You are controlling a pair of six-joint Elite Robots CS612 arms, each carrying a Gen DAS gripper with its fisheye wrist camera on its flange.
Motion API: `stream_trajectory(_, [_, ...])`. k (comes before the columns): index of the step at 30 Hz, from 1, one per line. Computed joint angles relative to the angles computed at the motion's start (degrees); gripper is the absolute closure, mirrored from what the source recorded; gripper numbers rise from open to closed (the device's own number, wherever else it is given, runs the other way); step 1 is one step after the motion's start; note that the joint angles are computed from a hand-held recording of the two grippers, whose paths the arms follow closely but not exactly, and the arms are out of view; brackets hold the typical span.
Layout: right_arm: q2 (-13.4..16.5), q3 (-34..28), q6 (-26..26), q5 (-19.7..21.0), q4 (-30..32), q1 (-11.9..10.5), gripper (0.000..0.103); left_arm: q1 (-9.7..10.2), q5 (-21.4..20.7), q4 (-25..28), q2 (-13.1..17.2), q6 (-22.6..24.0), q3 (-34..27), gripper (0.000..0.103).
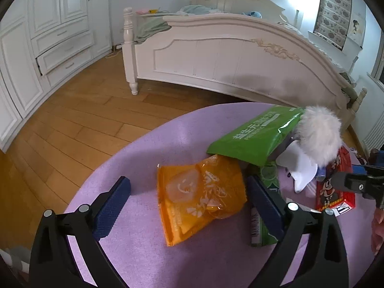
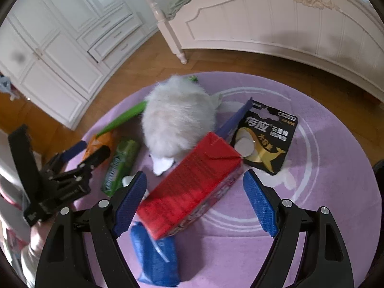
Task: Collect trash
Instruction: 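Grasp the orange snack bag with the left tool while the right tool grasps the red juice box, then carry the orange bag and red juice box over the black bin and open both tools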
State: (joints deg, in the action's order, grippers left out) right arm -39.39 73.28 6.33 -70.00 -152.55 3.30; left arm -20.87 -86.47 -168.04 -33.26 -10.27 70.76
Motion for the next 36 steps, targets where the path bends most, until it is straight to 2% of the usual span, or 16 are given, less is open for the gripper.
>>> stream_trajectory(2, [-0.21, 0.41, -0.83, -0.42, -0.51, -0.02, 0.030, -0.05, 0.37, -0.29, -0.01, 0.15, 0.02, 0.025])
stream_trajectory(5, [-0.65, 1.20, -2.57, -1.32, -1.52, 0.04, 0.041, -0.04, 0.28, -1.18, -0.18, 0.04, 0.51, 0.035])
stream_trajectory(12, [-1.99, 3.93, -5.40, -1.25, -4.11, -0.04, 0.061, 0.23, -1.89, -3.18, -1.16, -0.92, 2.67, 0.049])
stream_trajectory(16, [-2.80, 6.00, -4.73, 0.98, -6.41, -0.78, 0.067, 0.44, -3.70, -3.97, -1.77, -2.21, 4.08, 0.055])
stream_trajectory(19, [-3.61, 7.89, -4.32, 2.51, -8.90, -1.32, 0.068, 0.49, -4.47, -4.87, -2.39, -3.27, 5.35, 0.064])
stream_trajectory(30, [-6.46, 14.88, -2.00, 8.35, -20.85, -3.72, 0.069, -0.39, -5.39, -10.86, -5.37, -6.42, 10.73, 0.069])
stream_trajectory(36, [-7.78, 18.31, 1.21, 10.54, -26.53, -5.42, 0.069, -2.06, -7.30, -12.42, -6.48, -5.74, 11.75, 0.069])
